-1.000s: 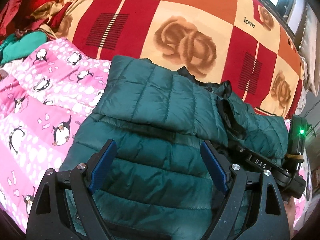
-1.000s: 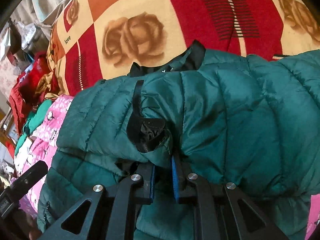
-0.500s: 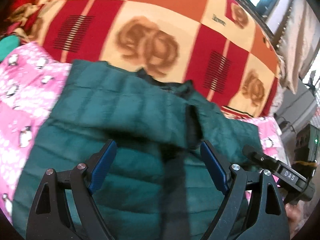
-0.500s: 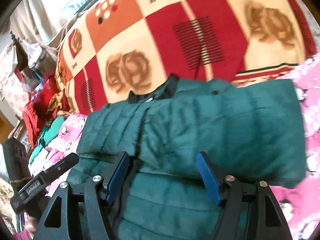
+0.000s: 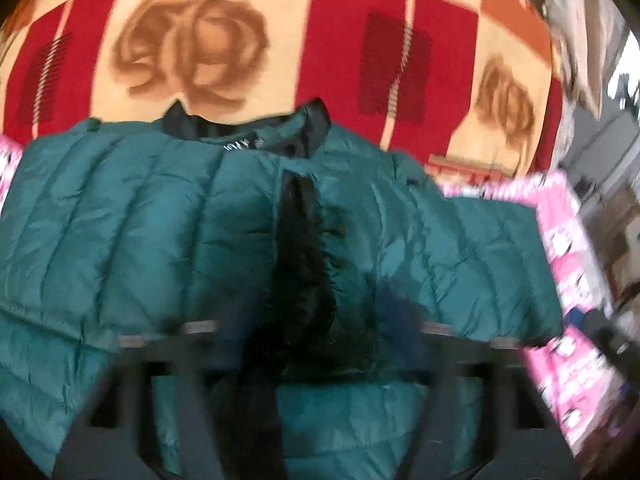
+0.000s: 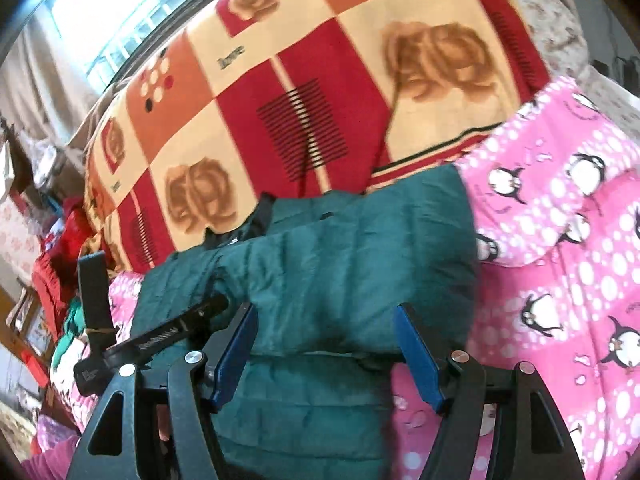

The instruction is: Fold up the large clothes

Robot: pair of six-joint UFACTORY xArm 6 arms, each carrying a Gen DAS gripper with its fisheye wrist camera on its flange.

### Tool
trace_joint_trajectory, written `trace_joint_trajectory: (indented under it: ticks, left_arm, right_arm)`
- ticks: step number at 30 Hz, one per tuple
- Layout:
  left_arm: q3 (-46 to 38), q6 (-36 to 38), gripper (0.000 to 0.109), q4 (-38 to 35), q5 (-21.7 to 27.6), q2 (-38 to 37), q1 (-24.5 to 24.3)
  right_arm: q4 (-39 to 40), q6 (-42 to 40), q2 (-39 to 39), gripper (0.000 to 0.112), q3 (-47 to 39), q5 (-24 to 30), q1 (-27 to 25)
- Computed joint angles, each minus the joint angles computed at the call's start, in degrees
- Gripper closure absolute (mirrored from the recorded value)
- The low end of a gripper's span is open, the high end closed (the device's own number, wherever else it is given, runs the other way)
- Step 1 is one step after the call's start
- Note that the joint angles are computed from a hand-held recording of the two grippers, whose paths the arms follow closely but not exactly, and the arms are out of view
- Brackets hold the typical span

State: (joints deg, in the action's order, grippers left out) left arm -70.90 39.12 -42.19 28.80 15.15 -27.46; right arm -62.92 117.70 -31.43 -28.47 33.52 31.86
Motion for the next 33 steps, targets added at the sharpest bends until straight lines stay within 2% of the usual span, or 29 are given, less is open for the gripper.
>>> trace_joint_trajectory:
  ticks: [1,6,9,13,20,22,24,26,28,30,33]
  left_arm:
    - [-0.7,-1.1,0.097,2.3,0.8,0.6,-0.1]
    - [0.5,1.8,0.1,-0.9,-4.6,-1.9,1.0]
    - [-1.0,0.7,0.101,-0.7,-6.7,-2.3,3.3]
    - [-3.2,0.1,0.101,1.7,-8.0,-1.8,7.3]
    - [-2.6,4.4,0.101,1.1,-11.2,-0.9,13.5]
    - [-3.1,3.7,0.101,1.7,-10.8,0.2,14.8]
    - [-3.7,2.6,0.101,2.6,-10.3,1.5,16.1]
    - [-3.7,1.8,0.101,3.8,-10.7,2.6,16.9]
    - [-3.7,1.2,0.102,4.7,-11.4,3.3,17.3]
    - [-3.7,-0.3,0.103,6.2,-11.9,4.1,17.9]
    - [-5.6,-3.3,0.103,8.1,-9.7,5.7,19.1]
  right_arm:
    - [-0.3,1.0,-0.9,0.044,0.7,0.3,-0.3]
    - [-1.7,4.6,-4.1,0.044,2.6,3.4,-0.1]
    - [-3.0,6.8,-3.9,0.044,2.5,3.0,-0.6]
    - [-4.6,7.7,1.5,0.044,-0.3,-2.8,-3.6]
    - [-10.6,9.8,15.2,0.044,-9.8,-12.7,-8.3]
    - [-9.3,6.4,20.3,0.044,-13.5,-14.7,-9.2]
    - [-4.8,-1.1,26.6,0.044,-18.2,-15.3,-9.3]
    - [-0.3,-8.5,31.2,0.044,-21.8,-14.0,-8.8]
    - [4.4,-16.8,35.7,0.044,-26.2,-10.5,-7.8]
    - [7.3,-22.1,38.7,0.044,-29.0,-9.4,-7.8]
    - [10.6,-26.8,41.1,0.044,-31.1,-9.2,-8.3]
